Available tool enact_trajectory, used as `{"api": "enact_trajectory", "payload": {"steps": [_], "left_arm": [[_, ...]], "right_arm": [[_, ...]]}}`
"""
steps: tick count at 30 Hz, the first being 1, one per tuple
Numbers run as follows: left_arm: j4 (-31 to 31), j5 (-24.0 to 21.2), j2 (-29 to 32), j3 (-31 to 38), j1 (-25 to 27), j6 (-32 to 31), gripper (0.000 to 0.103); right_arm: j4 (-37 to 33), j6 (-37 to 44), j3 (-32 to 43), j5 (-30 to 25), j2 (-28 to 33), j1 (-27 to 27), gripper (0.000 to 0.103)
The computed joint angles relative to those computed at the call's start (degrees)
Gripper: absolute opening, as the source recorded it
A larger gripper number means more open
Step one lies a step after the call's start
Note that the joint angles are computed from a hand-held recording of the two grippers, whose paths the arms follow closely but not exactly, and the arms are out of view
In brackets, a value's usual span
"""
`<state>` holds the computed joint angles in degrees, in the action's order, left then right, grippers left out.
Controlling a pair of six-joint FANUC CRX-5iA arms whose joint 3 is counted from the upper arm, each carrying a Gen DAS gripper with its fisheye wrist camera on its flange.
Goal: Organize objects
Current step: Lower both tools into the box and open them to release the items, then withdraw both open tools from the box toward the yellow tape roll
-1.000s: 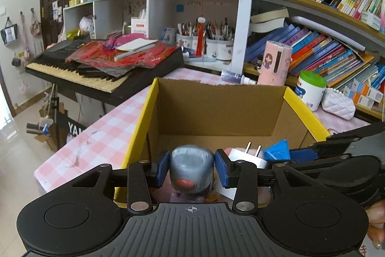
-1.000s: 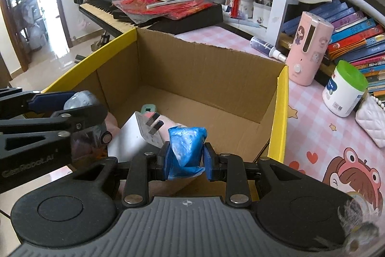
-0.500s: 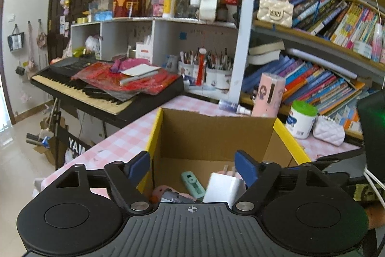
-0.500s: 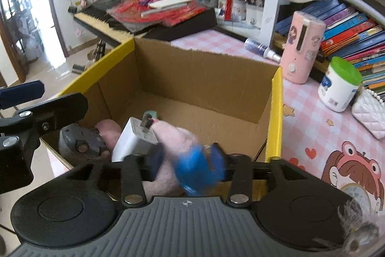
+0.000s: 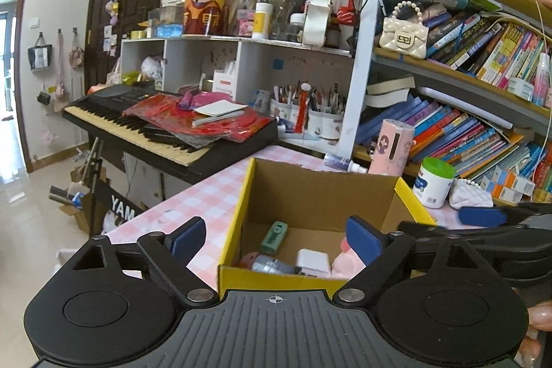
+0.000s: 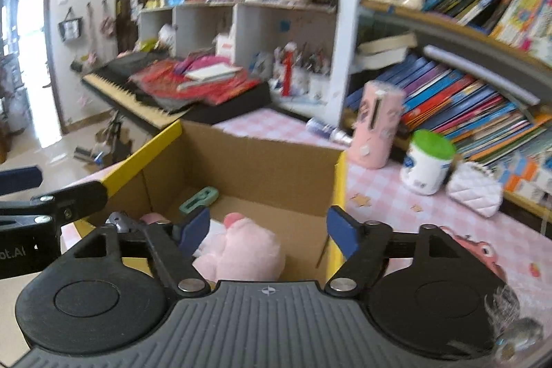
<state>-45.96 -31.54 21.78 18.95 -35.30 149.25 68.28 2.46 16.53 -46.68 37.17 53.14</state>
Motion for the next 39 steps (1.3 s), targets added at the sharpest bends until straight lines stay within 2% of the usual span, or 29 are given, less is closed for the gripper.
{"api": "enact_trajectory", "payload": {"steps": [4,8,16,26,39], "left_arm": [[-1.95,-1.05,-1.61,-1.83,-0.72,2.6,0.096],[-2.2,-1.48,-3.66,-4.56,-1.1,3.45,0.096],[-0.31,-3.92,-6.95,-9.06,-1.86,2.13,0.096],[3.31,-4.15,-11.21,-15.06,-2.3,-2.71,0.096],[10.87,0.08,-15.03,-21.47,-1.44,-12.13,0.097]], "right_arm": [[4.47,-5.79,-2.31,-5.37,-0.73,1.92,0.089],[3.96,-7.84,-3.17,-10.33,-0.94,4.16,0.096],[-3.75,-4.85,-2.71,-15.3,-0.55,8.91,0.098],[-7.28,-4.17,-2.02,-18.74,0.1,13.53,0.1],[-11.16,-6.51,-2.43,-22.44,-0.21,17.46,0.103]]}}
